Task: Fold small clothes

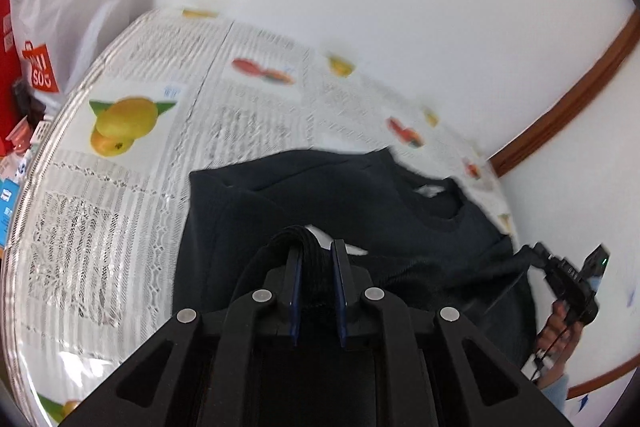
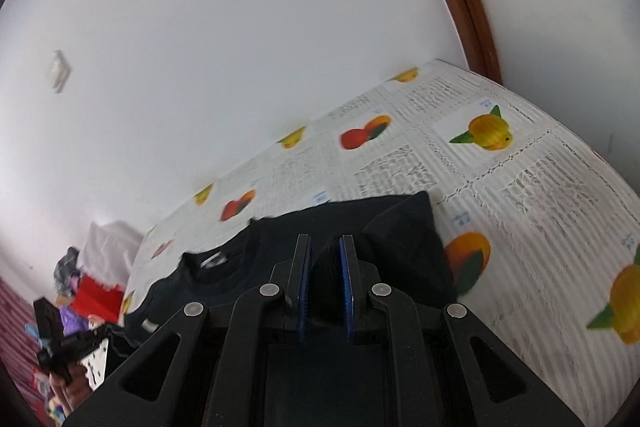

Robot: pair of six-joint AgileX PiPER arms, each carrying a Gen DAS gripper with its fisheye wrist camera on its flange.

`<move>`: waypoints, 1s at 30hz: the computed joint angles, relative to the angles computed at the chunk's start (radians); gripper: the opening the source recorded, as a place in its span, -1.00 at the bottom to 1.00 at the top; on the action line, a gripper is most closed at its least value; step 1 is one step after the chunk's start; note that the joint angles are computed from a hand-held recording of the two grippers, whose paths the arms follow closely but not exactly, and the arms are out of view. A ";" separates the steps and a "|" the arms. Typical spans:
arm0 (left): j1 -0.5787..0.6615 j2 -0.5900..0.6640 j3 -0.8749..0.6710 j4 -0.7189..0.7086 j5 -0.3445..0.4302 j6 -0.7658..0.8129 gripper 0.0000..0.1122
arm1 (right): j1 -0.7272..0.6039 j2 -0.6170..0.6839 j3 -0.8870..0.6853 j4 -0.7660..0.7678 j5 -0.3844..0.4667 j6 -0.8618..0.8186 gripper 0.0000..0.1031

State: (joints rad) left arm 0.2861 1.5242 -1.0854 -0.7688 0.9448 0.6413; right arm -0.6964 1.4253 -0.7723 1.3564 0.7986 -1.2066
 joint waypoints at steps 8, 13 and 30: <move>0.016 -0.058 0.031 -0.008 -0.067 0.059 -0.38 | 0.172 -0.033 -0.062 -0.184 -0.224 0.080 -0.50; 0.014 -0.088 0.026 -0.016 -0.091 0.092 -0.05 | 0.146 -0.089 -0.045 -0.127 -0.225 -0.022 -0.06; -0.308 -0.041 0.102 0.571 -0.489 -0.283 -0.88 | 0.359 0.204 -0.234 -0.628 -0.402 0.374 0.00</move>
State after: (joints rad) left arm -0.0217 1.4835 -0.9834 -0.1983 0.4560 0.3579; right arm -0.3377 1.6289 -1.0065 0.7285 0.3963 -0.8330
